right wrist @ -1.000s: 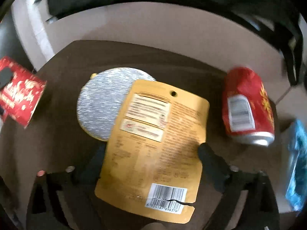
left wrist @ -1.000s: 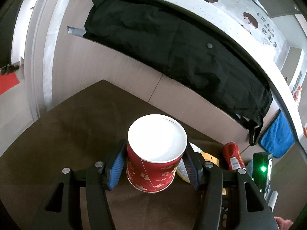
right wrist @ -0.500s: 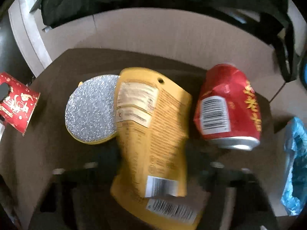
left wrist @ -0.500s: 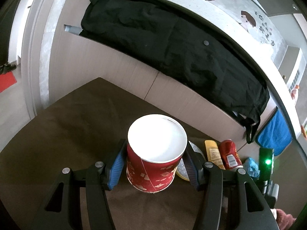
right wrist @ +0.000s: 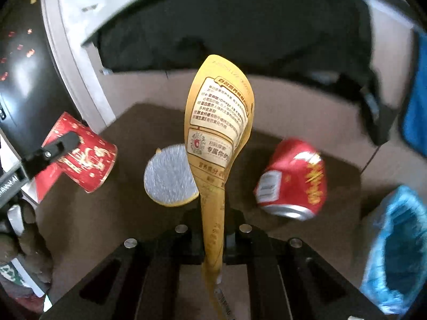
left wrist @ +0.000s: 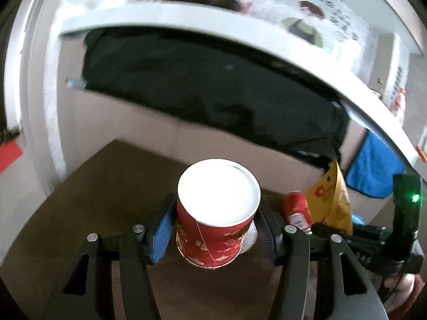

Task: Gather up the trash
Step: 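Carry the red cup and yellow packet over the blue-lined bin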

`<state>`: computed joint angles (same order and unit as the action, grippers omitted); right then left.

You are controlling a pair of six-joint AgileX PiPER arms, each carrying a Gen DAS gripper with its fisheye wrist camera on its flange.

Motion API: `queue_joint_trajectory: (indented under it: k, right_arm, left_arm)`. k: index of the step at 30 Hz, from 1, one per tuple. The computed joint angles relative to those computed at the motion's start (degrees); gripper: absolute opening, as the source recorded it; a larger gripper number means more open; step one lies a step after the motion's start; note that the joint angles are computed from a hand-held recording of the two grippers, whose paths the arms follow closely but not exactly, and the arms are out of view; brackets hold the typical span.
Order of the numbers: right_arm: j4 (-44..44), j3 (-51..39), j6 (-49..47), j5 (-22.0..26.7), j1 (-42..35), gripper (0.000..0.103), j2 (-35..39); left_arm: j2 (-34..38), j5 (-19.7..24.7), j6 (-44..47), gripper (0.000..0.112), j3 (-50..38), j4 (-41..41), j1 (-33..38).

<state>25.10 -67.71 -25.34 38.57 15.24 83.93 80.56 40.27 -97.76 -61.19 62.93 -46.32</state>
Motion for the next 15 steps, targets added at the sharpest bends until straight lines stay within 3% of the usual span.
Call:
queue_joint_trajectory:
  k: [6,11,15]
  right_arm:
    - [9.6,2.1,-12.7,4.2,-12.2,0.007,-9.6]
    - [18.6,1.2,-24.1,11.2,-28.4,0.007,-12.4]
    - [24.6,0.2,-32.8,17.2,-41.7,0.007,-11.6]
  left_arm:
    - [9.3,7.7,7.0,0.057,-16.3,0.0,-9.1]
    - [19.8,10.2,14.7,0.057,-31.5,-2.6,-14.0]
    - [31.7,12.2,23.8,0.057,-48.6,-7.1,-16.9]
